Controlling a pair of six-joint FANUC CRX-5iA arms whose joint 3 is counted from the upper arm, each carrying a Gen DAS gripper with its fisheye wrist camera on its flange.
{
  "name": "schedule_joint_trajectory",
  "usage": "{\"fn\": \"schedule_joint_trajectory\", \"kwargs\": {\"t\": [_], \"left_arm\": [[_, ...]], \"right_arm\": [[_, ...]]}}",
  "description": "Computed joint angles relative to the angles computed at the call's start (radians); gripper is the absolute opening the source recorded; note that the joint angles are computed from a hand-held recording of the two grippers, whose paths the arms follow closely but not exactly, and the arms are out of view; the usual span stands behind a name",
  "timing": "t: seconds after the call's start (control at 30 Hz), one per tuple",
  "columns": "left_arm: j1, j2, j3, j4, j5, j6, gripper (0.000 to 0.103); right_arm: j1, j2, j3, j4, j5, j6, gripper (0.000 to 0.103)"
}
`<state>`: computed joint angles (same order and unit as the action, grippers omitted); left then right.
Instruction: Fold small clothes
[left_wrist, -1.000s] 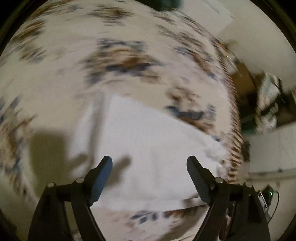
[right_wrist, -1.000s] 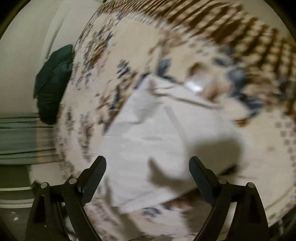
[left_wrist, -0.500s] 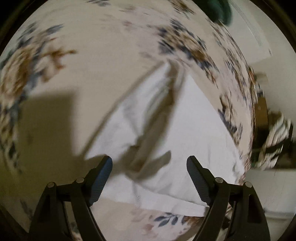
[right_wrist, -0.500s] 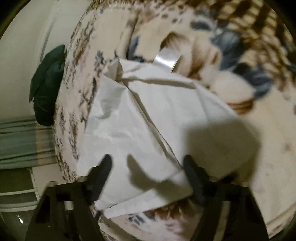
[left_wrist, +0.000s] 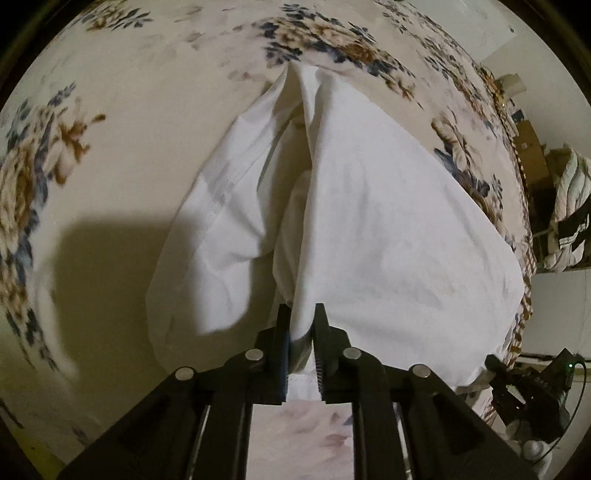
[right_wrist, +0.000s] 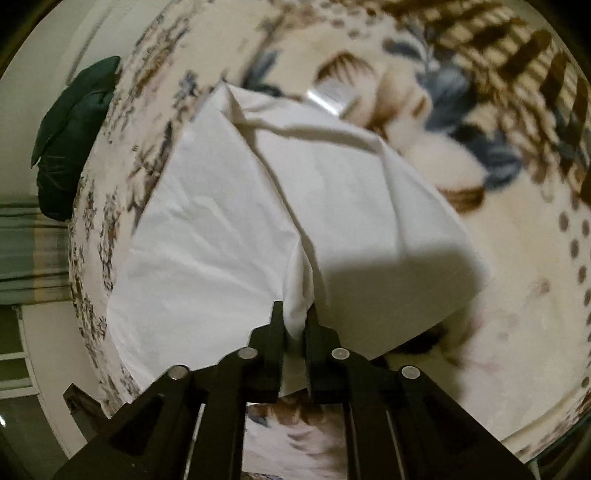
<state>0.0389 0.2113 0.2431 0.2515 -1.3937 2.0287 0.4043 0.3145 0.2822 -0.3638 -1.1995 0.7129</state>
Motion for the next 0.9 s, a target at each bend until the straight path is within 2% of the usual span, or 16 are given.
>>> {"fn": "schedule_joint_trajectory", "kwargs": {"t": [0.03, 0.07, 0.1, 0.13, 0.2, 0.23, 0.27, 0.33, 0.37, 0.53, 0.6, 0.73, 0.77, 0.83, 0.9], "left_arm": [[-0.001, 0.006, 0.018, -0.004, -0.019, -0.001, 0.011], [-0.002, 0.004, 0.027, -0.005, -0.027, 0.001, 0.011], [-0.002, 0.0, 0.029, -0.007, -0.029, -0.001, 0.011], [-0.008, -0.003, 0.039, -0.019, -0.03, 0.0, 0.015], [-0.038, -0.002, 0.087, -0.088, -0.044, 0.011, 0.041], [-0.054, 0.0, 0.105, -0.114, -0.049, 0.015, 0.066], [-0.064, -0.002, 0.108, -0.121, -0.038, 0.018, 0.082], [-0.077, 0.003, 0.11, -0.129, -0.026, 0.026, 0.083], [-0.084, 0.016, 0.117, -0.127, -0.028, 0.032, 0.083], [-0.11, 0.057, 0.141, -0.128, -0.04, 0.049, 0.082], [-0.119, 0.067, 0.153, -0.137, -0.043, 0.052, 0.083], [-0.128, 0.082, 0.173, -0.151, -0.056, 0.059, 0.082], [-0.13, 0.082, 0.173, -0.155, -0.058, 0.06, 0.083], [-0.132, 0.084, 0.178, -0.166, -0.069, 0.065, 0.083], [-0.13, 0.081, 0.176, -0.168, -0.073, 0.072, 0.083]], "right_arm": [[-0.01, -0.003, -0.001, -0.014, -0.004, 0.008, 0.032], [-0.02, -0.019, -0.012, -0.023, 0.001, 0.006, 0.055], [-0.027, -0.05, -0.047, -0.032, 0.033, 0.002, 0.071], [-0.03, -0.1, -0.103, -0.027, 0.085, -0.023, 0.074], [-0.029, -0.168, -0.189, 0.002, 0.138, -0.073, 0.076], [-0.034, -0.203, -0.239, -0.001, 0.172, -0.091, 0.077], [-0.046, -0.228, -0.283, -0.025, 0.205, -0.097, 0.078], [-0.072, -0.256, -0.349, -0.087, 0.271, -0.107, 0.078], [-0.085, -0.273, -0.398, -0.137, 0.346, -0.099, 0.078], [-0.067, -0.309, -0.518, -0.217, 0.647, -0.05, 0.08], [-0.078, -0.295, -0.505, -0.306, 0.691, 0.053, 0.08], [-0.101, -0.234, -0.435, -0.457, 0.686, 0.264, 0.08], [-0.1, -0.218, -0.417, -0.462, 0.678, 0.292, 0.079], [-0.076, -0.191, -0.389, -0.411, 0.676, 0.283, 0.069], [-0.04, -0.171, -0.372, -0.295, 0.665, 0.191, 0.017]]}}
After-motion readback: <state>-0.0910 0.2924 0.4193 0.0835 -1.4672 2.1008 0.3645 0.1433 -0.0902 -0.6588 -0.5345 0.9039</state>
